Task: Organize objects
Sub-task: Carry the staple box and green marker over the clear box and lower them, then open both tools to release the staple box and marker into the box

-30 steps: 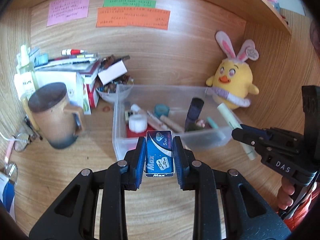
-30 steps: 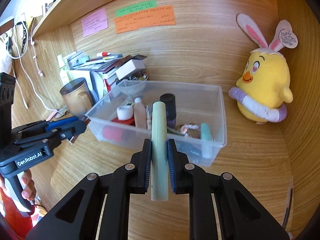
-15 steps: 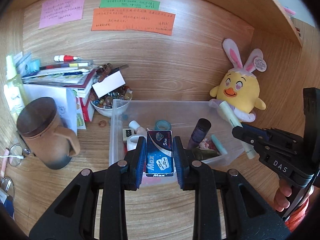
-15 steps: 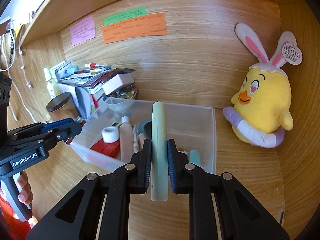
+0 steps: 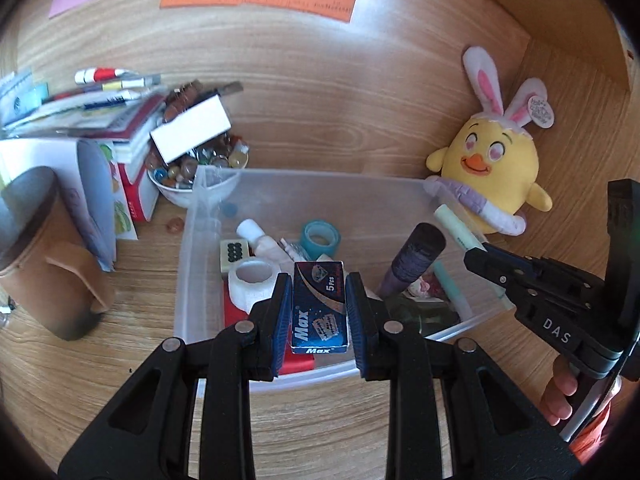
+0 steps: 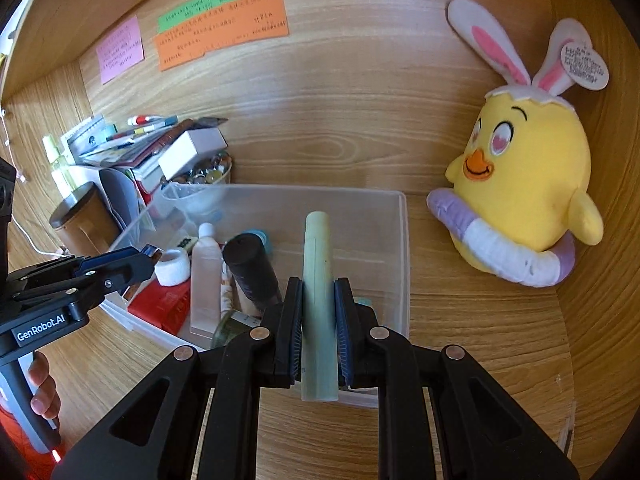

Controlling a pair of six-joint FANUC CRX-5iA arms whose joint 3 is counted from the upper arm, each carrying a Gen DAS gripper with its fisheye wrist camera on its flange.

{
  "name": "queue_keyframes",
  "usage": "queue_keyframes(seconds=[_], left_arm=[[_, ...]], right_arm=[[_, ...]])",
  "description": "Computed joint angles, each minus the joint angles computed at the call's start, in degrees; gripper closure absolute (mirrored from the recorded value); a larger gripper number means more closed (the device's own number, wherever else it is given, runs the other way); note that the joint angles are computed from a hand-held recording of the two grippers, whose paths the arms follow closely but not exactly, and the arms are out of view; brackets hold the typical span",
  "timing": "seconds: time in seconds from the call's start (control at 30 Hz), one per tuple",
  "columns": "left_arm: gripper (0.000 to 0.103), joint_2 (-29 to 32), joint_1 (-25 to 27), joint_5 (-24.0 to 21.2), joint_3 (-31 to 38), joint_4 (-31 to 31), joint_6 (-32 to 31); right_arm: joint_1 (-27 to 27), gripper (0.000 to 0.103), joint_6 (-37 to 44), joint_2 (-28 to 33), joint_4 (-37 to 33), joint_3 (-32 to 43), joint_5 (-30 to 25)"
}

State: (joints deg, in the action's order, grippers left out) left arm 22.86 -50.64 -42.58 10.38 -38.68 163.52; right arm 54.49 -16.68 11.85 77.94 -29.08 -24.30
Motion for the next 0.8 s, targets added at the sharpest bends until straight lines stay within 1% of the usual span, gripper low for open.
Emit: queue_keyframes(seconds=[0.07, 0.17, 0.27, 0.43, 0.53, 0.57, 0.7, 0.77, 0.8], left_arm=[[0.076, 0.4, 0.5, 0.4, 0.1, 1.1, -0.9], [0.076, 1.4, 1.0, -0.1, 1.1, 2.4, -2.8], [0.076, 2.2, 1.4, 0.2, 1.6, 4.0, -4.6], [0.075, 2.3, 1.6, 0.6, 1.6, 5.1, -5.6], [0.070, 1.4, 1.7, 1.6, 0.6, 5.1, -4.6], [0.069, 1.2, 1.6, 1.5, 0.5, 4.8, -4.2], [0.065, 0.6, 0.4, -0.4, 0.8, 2.9, -2.9], [0.062, 0.1, -0.4, -1.3, 0.9, 1.5, -1.8], [0.058, -0.1, -0.9, -1.7, 0.9, 0.8, -1.0]], right_arm=[[-0.4, 0.089, -0.1, 0.2, 0.0, 0.0, 0.8], [-0.9, 0.089, -0.6, 0.5, 0.8, -0.1, 1.8], [-1.1, 0.089, 0.8, 0.8, -0.4, 0.1, 3.0], [-1.1, 0.087, 1.4, 0.8, -0.7, 0.2, 3.6], [-1.0, 0.082, 1.3, 0.6, -0.8, -0.1, 4.0], [-0.9, 0.082, 1.2, 0.4, -0.6, -0.2, 3.8], [-0.4, 0.078, -0.3, -0.7, 2.2, -1.1, 2.6], [-0.3, 0.075, -1.7, -1.6, 4.4, -1.8, 2.5], [-0.2, 0.072, -2.0, -2.0, 4.8, -1.9, 2.4]])
